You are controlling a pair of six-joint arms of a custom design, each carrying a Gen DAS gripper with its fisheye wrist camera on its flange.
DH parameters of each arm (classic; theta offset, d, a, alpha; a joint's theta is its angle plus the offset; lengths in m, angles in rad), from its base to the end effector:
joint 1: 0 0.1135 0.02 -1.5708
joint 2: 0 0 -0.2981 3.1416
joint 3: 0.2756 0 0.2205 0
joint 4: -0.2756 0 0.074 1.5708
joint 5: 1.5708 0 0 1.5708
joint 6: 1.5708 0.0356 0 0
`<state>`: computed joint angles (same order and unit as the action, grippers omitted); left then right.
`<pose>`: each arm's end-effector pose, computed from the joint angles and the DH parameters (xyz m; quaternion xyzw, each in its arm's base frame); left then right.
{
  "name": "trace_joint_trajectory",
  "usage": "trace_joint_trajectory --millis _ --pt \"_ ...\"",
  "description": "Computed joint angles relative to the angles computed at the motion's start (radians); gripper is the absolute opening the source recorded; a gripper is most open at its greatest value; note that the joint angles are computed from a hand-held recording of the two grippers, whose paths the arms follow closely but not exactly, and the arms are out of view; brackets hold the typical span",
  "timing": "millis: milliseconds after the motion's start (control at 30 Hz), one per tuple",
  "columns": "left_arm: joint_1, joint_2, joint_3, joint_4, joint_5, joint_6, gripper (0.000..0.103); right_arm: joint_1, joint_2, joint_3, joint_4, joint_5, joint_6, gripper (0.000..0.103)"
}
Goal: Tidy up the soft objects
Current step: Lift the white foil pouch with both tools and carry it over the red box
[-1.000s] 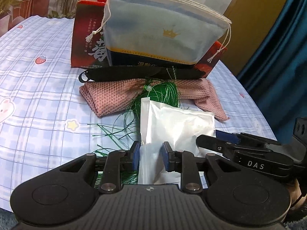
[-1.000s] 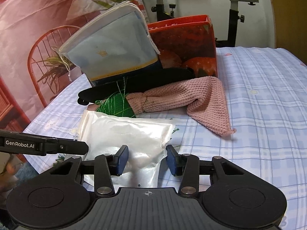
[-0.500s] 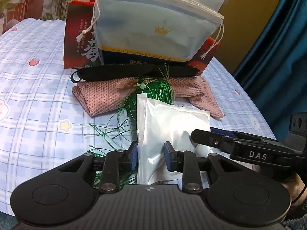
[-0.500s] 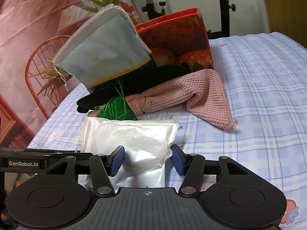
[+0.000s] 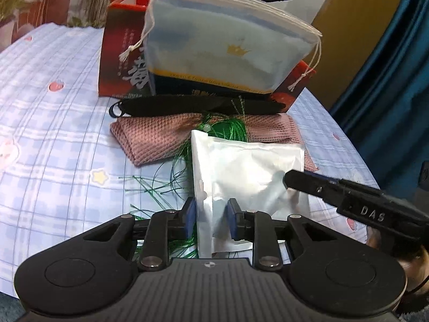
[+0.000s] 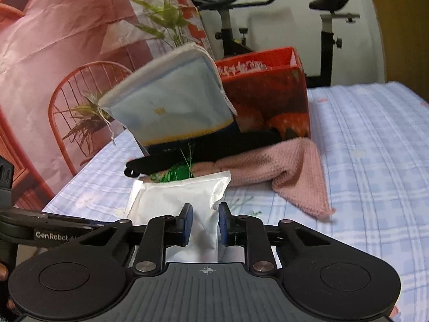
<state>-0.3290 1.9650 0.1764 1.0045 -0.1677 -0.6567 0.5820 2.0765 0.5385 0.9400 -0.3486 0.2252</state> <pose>0.2144 -0.0669 0.0916 -0.1818 0.9028 -0.1126 0.3731 0.2608 0.1861 0.1037 -0.2343 0.8424 0.3218 0.3632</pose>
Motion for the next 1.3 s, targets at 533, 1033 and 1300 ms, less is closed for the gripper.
trace_joint_trajectory --millis 533,1033,1300 --pt "0.003 -0.104 -0.069 0.072 -0.024 0.009 0.032 0.005 -0.03 -0.024 0.031 -0.008 -0.027 0.016" --pt "0.049 -0.525 0.051 -0.229 -0.047 0.19 0.032 -0.012 -0.255 0.106 -0.12 -0.027 -0.031 0.016" --pt "0.117 -0.482 0.056 -0.212 -0.003 0.203 0.032 0.012 -0.242 0.227 -0.209 -0.005 -0.063 0.016"
